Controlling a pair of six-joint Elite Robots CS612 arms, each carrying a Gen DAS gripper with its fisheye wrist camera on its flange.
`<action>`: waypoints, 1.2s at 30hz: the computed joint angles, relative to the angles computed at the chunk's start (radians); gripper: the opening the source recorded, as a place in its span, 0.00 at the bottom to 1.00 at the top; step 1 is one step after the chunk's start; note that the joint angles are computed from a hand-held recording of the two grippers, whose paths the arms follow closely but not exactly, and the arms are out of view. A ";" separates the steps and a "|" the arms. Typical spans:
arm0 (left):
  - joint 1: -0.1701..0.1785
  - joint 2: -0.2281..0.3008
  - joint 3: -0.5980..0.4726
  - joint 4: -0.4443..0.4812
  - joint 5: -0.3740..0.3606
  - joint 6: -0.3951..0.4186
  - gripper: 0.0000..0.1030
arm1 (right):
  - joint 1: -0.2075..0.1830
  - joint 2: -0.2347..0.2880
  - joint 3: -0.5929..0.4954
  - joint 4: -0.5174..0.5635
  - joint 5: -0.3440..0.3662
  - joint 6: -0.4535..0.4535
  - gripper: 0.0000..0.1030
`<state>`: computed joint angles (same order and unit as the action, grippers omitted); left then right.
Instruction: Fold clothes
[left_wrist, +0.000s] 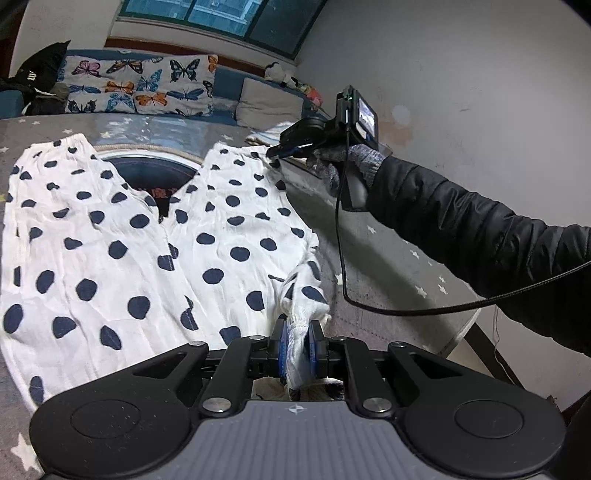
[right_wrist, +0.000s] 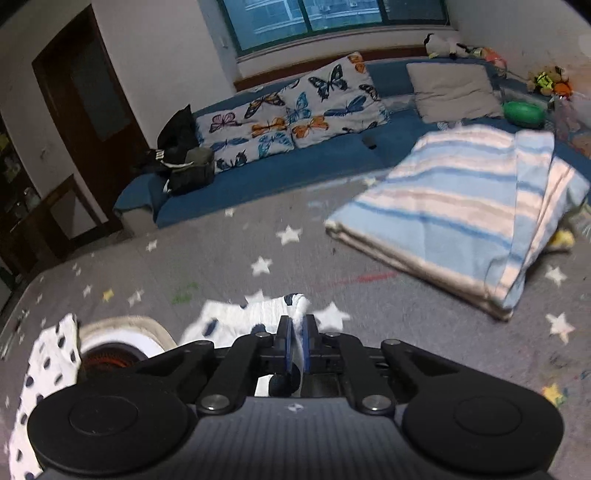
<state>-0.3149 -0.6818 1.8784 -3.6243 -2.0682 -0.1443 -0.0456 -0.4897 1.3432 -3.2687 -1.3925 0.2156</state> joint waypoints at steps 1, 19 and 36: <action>0.002 -0.001 0.005 -0.012 0.000 -0.005 0.12 | 0.004 -0.006 0.001 -0.007 -0.007 -0.003 0.05; 0.083 0.001 0.122 -0.352 0.050 -0.251 0.11 | 0.138 0.002 -0.188 0.088 -0.044 -0.063 0.05; 0.126 0.021 0.175 -0.419 0.112 -0.405 0.11 | 0.297 0.213 -0.590 0.377 -0.078 -0.197 0.05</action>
<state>-0.1893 -0.6609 2.0529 -4.0434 -1.9567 -0.5493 0.2516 -0.2770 0.7535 -2.8918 -1.4707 0.0181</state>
